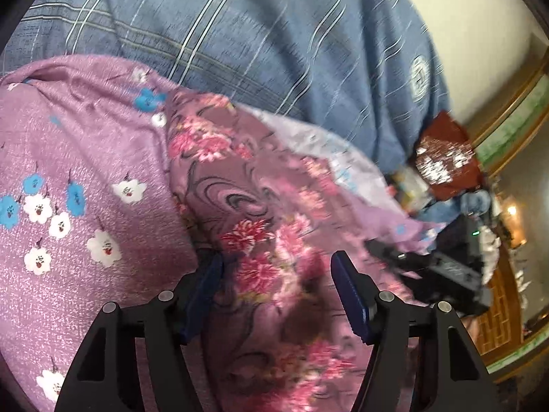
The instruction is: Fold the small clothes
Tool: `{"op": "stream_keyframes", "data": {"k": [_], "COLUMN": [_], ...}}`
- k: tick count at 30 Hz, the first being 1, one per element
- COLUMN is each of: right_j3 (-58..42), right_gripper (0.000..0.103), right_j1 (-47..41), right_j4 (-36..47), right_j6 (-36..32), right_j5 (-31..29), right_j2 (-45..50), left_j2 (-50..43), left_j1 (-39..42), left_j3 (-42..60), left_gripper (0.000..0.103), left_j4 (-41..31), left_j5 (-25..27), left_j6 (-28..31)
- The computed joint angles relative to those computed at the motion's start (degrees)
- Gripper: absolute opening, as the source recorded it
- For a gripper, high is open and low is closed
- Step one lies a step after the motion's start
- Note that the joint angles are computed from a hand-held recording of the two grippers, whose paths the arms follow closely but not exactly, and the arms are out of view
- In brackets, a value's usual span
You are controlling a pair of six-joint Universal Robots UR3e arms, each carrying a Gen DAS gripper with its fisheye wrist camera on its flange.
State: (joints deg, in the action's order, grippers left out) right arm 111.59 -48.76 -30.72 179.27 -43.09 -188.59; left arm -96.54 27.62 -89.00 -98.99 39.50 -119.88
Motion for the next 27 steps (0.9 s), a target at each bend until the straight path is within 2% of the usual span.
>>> {"op": "stream_keyframes", "data": {"k": [4,5,6,7,9,11,15,16,18,20,21,24,25,27], "right_j3": [-0.1,-0.1,0.0,0.0,0.0,0.0,-0.1,0.4,1.4,1.6,1.3,1.7,1.8,-0.1], "right_gripper": [0.053,0.053,0.053,0.053,0.053,0.053,0.051,0.051,0.051,0.052,0.053,0.053,0.053,0.055], "right_j1": [-0.1,-0.1,-0.1,-0.1,-0.3,-0.6,-0.7,-0.3,0.5,1.1,1.3,2.3,2.2,-0.4], "right_j4": [0.1,0.1,0.1,0.0,0.3,0.8,1.0,0.3,-1.1,-1.9,-2.2,-3.7,-3.2,3.6], "right_j6": [-0.4,-0.4,-0.5,-0.5,-1.0,-1.6,-1.8,-1.2,0.1,0.9,1.0,1.9,1.4,-4.9], "right_j5": [0.1,0.1,0.1,0.1,0.1,0.1,0.0,-0.1,0.0,0.1,0.1,0.9,1.4,2.3], "right_j2": [0.2,0.2,0.2,0.2,0.3,0.4,0.3,0.2,-0.2,-0.2,0.0,-0.1,-0.1,1.0], "left_j2": [-0.2,0.3,0.7,-0.5,-1.2,-2.8,-2.7,-3.5,-3.3,-4.5,-3.9,0.2,2.5,3.4], "left_j1": [-0.2,-0.4,-1.6,-2.4,-1.4,-1.4,-0.1,-0.1,-1.1,-1.4,-1.2,-1.5,-1.2,-1.1], "left_j3": [2.3,1.5,0.8,1.7,2.9,6.6,8.7,9.3,6.8,5.6,4.0,0.0,-2.3,-3.8], "left_gripper": [0.066,0.066,0.066,0.066,0.064,0.063,0.063,0.064,0.064,0.064,0.064,0.063,0.060,0.051], "left_j4": [-0.1,2.9,7.7,7.7,2.4,-5.7,-14.4,-14.7,-8.0,-3.8,-2.7,-0.1,1.8,3.9], "left_j5": [1.7,3.1,7.0,9.1,7.1,5.7,2.7,2.2,3.1,4.8,4.0,3.1,3.4,3.9], "left_j6": [-3.4,-5.6,-8.8,-9.3,-6.3,-2.5,5.4,5.6,1.0,-2.7,-3.4,-1.6,-1.0,-1.6]}}
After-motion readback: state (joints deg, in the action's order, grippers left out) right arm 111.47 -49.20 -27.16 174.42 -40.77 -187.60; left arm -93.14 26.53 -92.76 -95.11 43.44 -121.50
